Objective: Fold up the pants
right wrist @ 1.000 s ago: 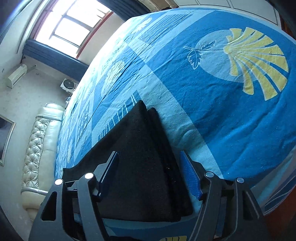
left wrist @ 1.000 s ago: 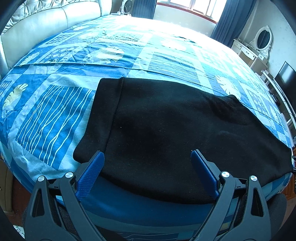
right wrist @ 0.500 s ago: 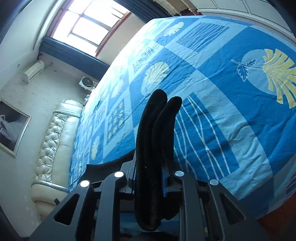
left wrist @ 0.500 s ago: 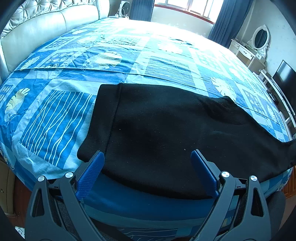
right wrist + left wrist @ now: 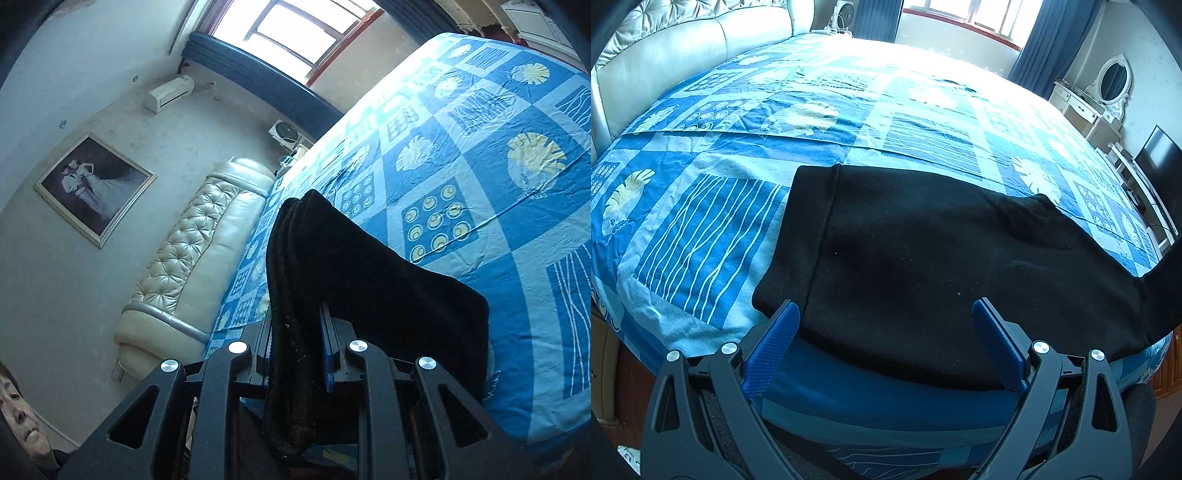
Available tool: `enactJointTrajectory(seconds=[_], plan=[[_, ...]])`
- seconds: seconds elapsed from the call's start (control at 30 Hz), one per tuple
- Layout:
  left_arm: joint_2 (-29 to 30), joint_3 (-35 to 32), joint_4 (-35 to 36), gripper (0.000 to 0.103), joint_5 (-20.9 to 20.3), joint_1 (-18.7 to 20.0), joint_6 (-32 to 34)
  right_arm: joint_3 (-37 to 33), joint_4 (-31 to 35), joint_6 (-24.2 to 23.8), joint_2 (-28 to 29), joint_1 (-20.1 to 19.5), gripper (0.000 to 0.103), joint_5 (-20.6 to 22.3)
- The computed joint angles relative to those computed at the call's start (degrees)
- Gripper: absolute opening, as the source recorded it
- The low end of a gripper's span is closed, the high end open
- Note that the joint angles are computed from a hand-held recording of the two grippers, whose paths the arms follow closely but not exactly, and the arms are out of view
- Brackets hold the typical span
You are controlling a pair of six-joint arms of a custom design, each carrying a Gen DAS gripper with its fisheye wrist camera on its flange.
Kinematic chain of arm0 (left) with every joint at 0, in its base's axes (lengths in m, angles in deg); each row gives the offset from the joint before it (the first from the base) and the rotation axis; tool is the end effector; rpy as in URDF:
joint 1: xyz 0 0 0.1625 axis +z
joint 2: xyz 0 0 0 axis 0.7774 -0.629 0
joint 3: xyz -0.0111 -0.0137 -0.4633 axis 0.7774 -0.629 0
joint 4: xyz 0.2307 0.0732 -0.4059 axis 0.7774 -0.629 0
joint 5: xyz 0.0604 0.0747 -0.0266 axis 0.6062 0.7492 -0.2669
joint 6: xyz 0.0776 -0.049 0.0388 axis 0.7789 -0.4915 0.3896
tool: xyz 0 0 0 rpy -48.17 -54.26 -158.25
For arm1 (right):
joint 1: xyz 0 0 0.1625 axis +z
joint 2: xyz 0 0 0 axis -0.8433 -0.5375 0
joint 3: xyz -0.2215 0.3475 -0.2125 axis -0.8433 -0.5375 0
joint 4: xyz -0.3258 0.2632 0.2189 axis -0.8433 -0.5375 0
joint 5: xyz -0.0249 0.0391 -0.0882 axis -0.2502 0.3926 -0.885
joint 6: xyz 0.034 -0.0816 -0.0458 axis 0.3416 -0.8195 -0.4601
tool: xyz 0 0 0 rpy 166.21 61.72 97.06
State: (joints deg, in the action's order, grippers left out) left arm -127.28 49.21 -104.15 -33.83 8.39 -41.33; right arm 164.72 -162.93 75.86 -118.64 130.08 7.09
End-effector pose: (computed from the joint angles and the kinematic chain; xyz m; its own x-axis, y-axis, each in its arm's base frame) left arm -0.2637 -0.8128 0.1257 -0.7770 0.3425 -0.5281 0.5362 0.7996 -0.2703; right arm -0.0138 -0.5804 0.5176 -0.9906 0.0535 -0.1261 0.1345 0.5554 -0.8206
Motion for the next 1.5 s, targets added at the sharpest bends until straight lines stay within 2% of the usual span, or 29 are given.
enactJointTrajectory(seconds=[0.1,0.2,0.47,0.8,0.9,0.97,1.0,1.13,1.23,1.3,1.5], plan=[[0.0,0.3,-0.8,0.094,-0.1,-0.4,1.2,-2.7,1.5,-1.5,5.3,3.1,0.020,-4.4],[-0.1,0.5,-1.2,0.094,-0.4,-0.6,1.8,-4.9,2.2,-2.4,10.5,6.2,0.020,-12.8],[0.0,0.6,-0.3,0.094,-1.0,-0.8,1.5,-8.4,3.4,-4.6,20.7,10.3,0.020,-29.2],[0.1,1.1,-0.2,0.094,-1.1,-1.0,2.3,-9.6,2.2,-4.4,26.5,11.9,0.020,-37.7],[0.2,1.0,-0.1,0.094,-1.1,-1.0,2.3,-9.5,1.9,-3.3,27.0,11.6,0.026,-36.9],[0.1,1.0,0.0,0.094,-1.2,-1.0,2.1,-8.9,1.6,-2.1,26.6,11.0,0.039,-34.0],[0.1,1.0,0.2,0.094,-1.2,-1.0,2.0,-8.6,1.6,-1.6,26.3,10.7,0.042,-32.3],[0.2,1.0,0.7,0.094,-1.3,-0.9,1.6,-7.9,2.1,-1.4,26.0,10.6,0.044,-28.9],[0.3,1.0,0.9,0.094,-1.3,-0.9,1.6,-7.2,1.8,-2.3,26.1,10.5,0.056,-27.3],[0.3,1.1,0.9,0.094,-1.2,-0.9,1.8,-7.0,1.1,-2.7,26.2,10.2,0.057,-26.1],[0.3,1.4,0.4,0.094,-1.2,-0.9,2.5,-4.2,-1.6,-4.4,20.5,7.4,0.057,-13.4]])
